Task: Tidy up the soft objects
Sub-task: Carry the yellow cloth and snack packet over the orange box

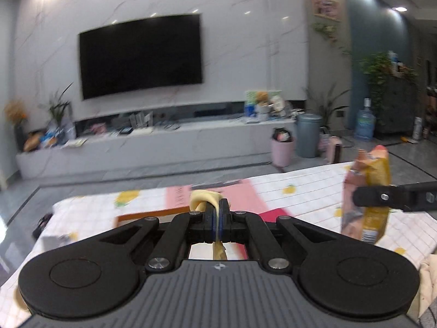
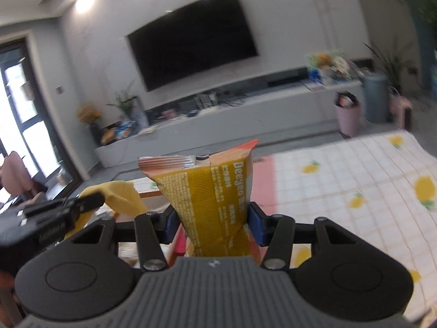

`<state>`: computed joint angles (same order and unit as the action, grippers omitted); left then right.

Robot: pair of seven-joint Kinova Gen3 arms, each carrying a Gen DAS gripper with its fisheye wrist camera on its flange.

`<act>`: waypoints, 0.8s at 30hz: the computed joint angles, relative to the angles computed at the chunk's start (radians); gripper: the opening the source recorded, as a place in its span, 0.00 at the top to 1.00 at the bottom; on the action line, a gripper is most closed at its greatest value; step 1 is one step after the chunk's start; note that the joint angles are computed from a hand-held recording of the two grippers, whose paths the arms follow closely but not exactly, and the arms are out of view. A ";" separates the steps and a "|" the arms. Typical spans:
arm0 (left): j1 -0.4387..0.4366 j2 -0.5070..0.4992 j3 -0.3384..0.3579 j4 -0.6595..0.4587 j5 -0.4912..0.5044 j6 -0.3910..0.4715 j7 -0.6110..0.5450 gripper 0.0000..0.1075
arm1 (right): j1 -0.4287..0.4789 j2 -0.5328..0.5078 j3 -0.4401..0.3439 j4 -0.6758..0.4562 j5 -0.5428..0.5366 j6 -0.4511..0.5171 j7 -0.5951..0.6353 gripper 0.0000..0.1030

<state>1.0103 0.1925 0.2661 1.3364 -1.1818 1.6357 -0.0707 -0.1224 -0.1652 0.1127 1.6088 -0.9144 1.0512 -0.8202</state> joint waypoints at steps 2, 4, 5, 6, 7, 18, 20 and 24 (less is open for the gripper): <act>-0.008 -0.021 -0.003 0.017 0.021 0.026 0.020 0.98 | -0.024 0.000 -0.039 -0.008 0.011 -0.014 -0.032 0.50; -0.035 -0.047 0.001 0.048 0.061 0.020 0.039 0.98 | -0.054 0.008 -0.067 -0.012 0.009 -0.025 -0.049 0.50; -0.052 -0.064 0.004 0.075 0.078 0.004 0.062 0.98 | -0.069 0.013 -0.082 -0.013 0.009 -0.032 -0.058 0.50; -0.069 -0.084 0.010 0.103 0.095 -0.015 0.083 0.98 | -0.085 0.019 -0.096 -0.013 0.011 -0.036 -0.063 0.50; -0.089 -0.101 0.017 0.137 0.111 -0.041 0.105 0.98 | -0.097 0.031 -0.104 -0.017 0.012 -0.038 -0.064 0.50; -0.283 -0.204 0.085 0.323 0.158 -0.209 0.113 0.98 | -0.210 0.118 -0.232 -0.026 0.188 -0.173 -0.166 0.50; -0.303 -0.216 0.116 0.338 0.149 -0.203 0.147 0.98 | -0.219 0.129 -0.242 -0.033 0.214 -0.184 -0.192 0.50; -0.329 -0.205 0.095 0.320 0.259 -0.209 0.110 0.98 | -0.234 0.156 -0.262 -0.050 0.291 -0.195 -0.245 0.50</act>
<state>0.6815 -0.0130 0.3607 1.6568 -0.9228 1.4264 0.0396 -0.3569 -0.0096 -0.1493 1.5591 -0.6233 0.8560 -1.0653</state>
